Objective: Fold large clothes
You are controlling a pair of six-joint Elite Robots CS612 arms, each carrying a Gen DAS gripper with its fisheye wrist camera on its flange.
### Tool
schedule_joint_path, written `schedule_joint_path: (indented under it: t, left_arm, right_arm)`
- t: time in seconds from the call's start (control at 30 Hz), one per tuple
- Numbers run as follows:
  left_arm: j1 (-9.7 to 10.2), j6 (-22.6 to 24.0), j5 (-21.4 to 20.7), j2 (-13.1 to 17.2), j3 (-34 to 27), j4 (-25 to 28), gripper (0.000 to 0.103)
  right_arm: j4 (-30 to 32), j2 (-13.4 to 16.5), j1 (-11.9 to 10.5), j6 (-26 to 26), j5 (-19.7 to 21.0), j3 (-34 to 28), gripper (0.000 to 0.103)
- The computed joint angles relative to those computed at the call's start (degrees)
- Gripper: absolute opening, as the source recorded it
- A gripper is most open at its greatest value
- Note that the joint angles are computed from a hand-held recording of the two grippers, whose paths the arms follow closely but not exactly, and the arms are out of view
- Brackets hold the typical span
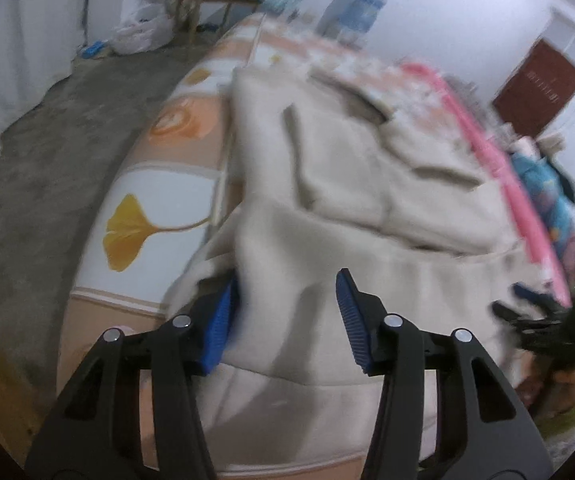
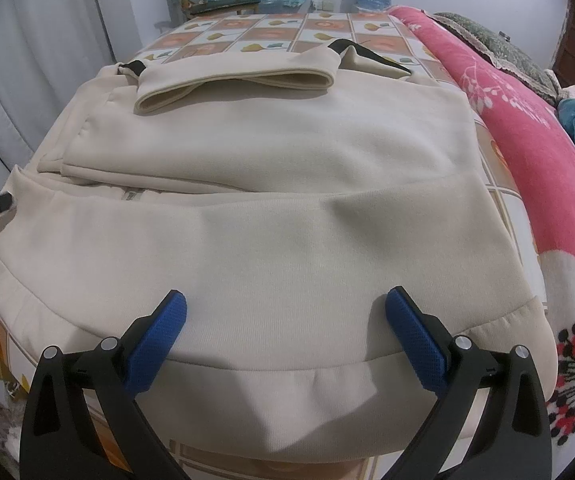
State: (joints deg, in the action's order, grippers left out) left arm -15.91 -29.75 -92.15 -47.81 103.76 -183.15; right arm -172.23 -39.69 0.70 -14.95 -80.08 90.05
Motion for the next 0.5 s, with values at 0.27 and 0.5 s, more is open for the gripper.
schedule_joint_path:
  t: [0.27,0.5]
  left_arm:
    - [-0.29,0.5,-1.2,-0.1,0.5,-4.0,0.043]
    - [-5.93,6.2,19.8,-1.5,-0.5,8.0,0.025]
  right_arm:
    - [0.0,0.1,0.1,0.2,-0.2,-0.1,0.096]
    - [0.2,0.0,-0.1,-0.5,0.9,-0.1,0.096]
